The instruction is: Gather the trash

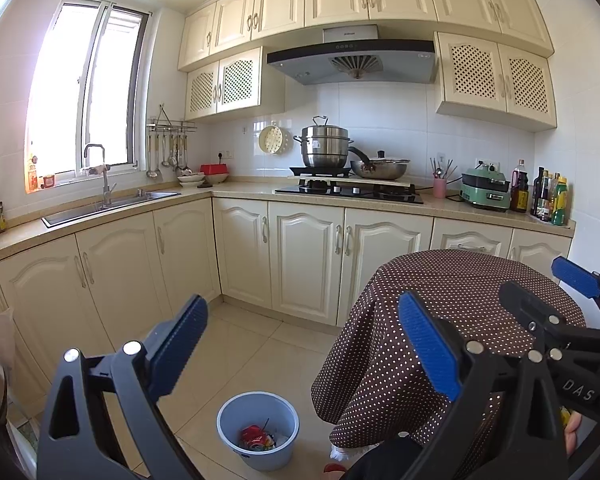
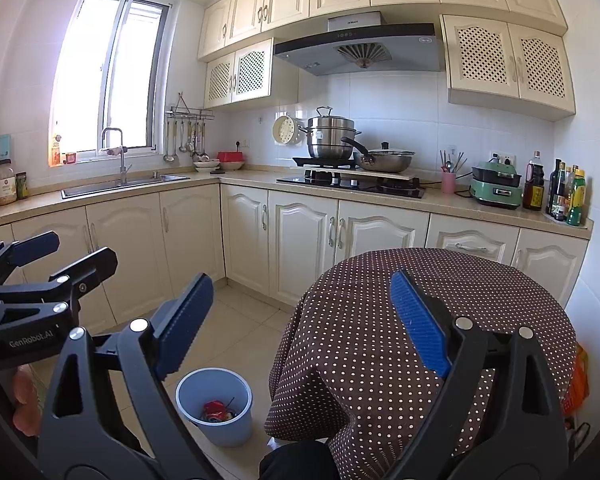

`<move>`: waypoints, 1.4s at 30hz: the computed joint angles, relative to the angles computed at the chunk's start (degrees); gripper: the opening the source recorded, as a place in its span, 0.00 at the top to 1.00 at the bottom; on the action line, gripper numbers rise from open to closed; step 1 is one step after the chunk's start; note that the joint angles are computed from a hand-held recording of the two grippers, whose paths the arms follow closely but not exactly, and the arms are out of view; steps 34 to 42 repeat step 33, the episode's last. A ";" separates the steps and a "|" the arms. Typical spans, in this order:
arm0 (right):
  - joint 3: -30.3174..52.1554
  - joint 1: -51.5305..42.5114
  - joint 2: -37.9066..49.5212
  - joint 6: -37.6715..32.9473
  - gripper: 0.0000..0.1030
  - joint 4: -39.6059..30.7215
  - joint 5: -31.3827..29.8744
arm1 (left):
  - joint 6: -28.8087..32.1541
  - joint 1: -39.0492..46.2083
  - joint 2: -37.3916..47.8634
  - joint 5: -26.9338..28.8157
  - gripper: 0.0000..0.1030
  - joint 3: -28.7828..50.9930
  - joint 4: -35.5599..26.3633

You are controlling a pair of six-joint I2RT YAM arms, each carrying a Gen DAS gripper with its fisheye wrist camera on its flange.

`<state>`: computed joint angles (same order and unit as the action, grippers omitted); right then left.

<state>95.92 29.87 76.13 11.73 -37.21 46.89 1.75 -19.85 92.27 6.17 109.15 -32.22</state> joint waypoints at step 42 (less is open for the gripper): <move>0.07 -10.93 2.18 3.35 0.13 -3.01 -12.01 | 0.72 -1.24 9.69 -6.22 0.08 7.24 -5.35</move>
